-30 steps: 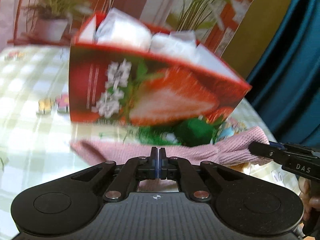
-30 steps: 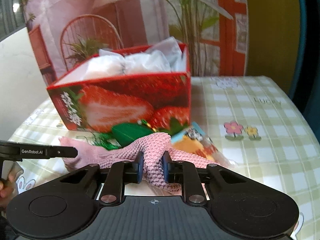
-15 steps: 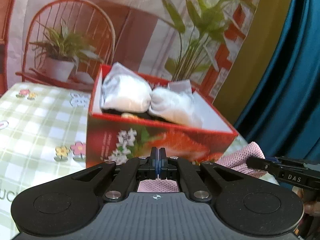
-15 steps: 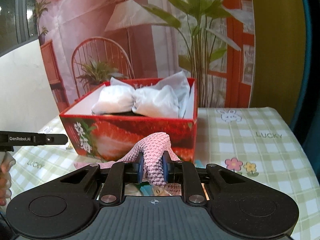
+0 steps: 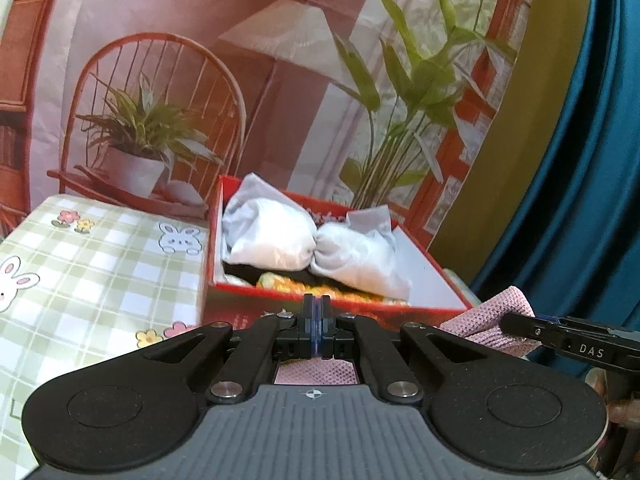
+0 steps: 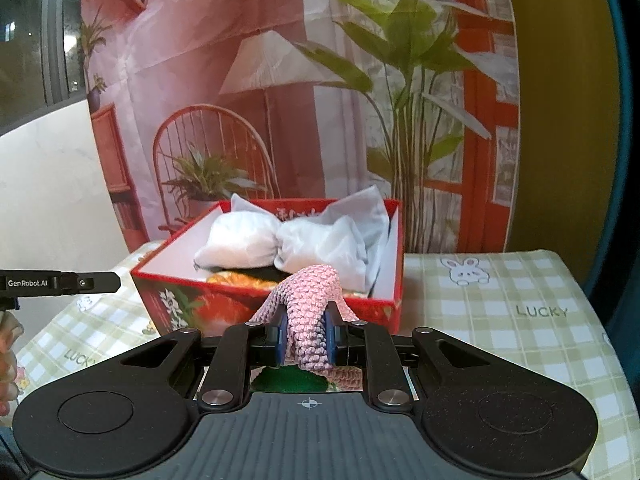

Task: Organize soft objects
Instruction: 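Lift the pink scarf with both grippers over the red box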

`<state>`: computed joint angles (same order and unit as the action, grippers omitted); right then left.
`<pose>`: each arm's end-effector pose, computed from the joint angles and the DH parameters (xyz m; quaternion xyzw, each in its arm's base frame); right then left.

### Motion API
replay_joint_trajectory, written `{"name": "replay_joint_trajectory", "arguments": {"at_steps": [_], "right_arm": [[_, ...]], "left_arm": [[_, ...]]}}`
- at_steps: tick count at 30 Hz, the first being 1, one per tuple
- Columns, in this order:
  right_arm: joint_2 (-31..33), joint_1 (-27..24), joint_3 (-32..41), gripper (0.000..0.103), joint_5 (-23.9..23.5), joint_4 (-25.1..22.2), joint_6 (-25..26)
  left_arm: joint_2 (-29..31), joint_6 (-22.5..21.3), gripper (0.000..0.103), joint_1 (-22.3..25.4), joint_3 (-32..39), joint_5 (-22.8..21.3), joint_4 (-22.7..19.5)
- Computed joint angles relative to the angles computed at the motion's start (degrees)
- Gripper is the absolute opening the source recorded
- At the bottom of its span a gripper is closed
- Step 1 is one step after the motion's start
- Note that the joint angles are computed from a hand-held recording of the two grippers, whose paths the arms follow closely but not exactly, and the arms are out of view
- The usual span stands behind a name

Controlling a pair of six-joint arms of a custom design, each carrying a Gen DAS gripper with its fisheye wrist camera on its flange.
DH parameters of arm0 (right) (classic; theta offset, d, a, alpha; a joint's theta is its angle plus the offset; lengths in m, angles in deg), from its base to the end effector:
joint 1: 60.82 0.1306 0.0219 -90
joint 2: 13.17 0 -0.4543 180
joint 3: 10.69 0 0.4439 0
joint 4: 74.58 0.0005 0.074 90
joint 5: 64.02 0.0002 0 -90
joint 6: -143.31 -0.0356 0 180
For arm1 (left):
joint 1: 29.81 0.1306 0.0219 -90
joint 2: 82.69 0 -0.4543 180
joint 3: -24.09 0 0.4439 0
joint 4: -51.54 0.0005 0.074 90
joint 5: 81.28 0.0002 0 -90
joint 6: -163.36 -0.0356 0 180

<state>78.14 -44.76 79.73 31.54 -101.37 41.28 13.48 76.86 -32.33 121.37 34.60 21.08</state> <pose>0.5517 0.1547 0.5269 -0.0050 0.8551 0.0852 0.5114 0.6056 -0.0427 0.5387 0.1059 0.8422 -0.2189 0.4813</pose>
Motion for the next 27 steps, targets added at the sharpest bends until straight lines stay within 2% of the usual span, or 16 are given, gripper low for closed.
{"name": "replay_joint_trajectory", "arguments": {"at_steps": [3, 6, 10, 11, 13, 14, 15, 18, 23, 27], "right_arm": [[0.3, -0.2, 1.1, 0.016, -0.5, 0.6, 0.0], [0.7, -0.3, 2.0, 0.016, -0.7, 0.9, 0.7], [1.6, -0.5, 2.7, 0.016, -0.8, -0.9, -0.9], [1.9, -0.6, 2.7, 0.016, -1.0, -1.4, -2.0], [2.1, -0.7, 2.4, 0.016, -1.3, -1.6, -3.6], [2.2, -0.7, 2.3, 0.016, -1.4, -1.6, -4.0], [2.3, -0.8, 2.2, 0.016, -1.6, -1.6, -4.3], [2.5, -1.0, 2.0, 0.016, -2.1, -1.7, -4.4], [2.5, -1.6, 1.7, 0.016, -3.0, -1.6, -5.4], [2.5, -1.7, 1.6, 0.016, -3.6, -1.1, -6.1]], "left_arm": [[0.1, 0.4, 0.002, 0.0, 0.5, 0.1, 0.0], [1.2, 0.4, 0.002, -0.3, 1.5, 1.1, -2.9], [3.2, -4.1, 0.007, -2.1, 1.9, -1.0, -6.2], [3.9, -5.6, 0.012, -2.8, 2.2, -1.6, -7.4], [4.7, -8.1, 0.03, -3.9, 1.8, -3.1, -8.0], [5.0, -9.2, 0.048, -4.5, 1.5, -4.0, -7.8], [5.1, -9.8, 0.06, -5.0, 1.0, -4.7, -7.1], [5.5, -11.5, 0.072, -6.2, 0.2, -6.2, -6.1], [6.4, -16.6, 0.074, -7.7, -0.1, -9.9, -5.8], [7.6, -17.5, 0.074, -8.4, 0.3, -13.5, -5.6]]}}
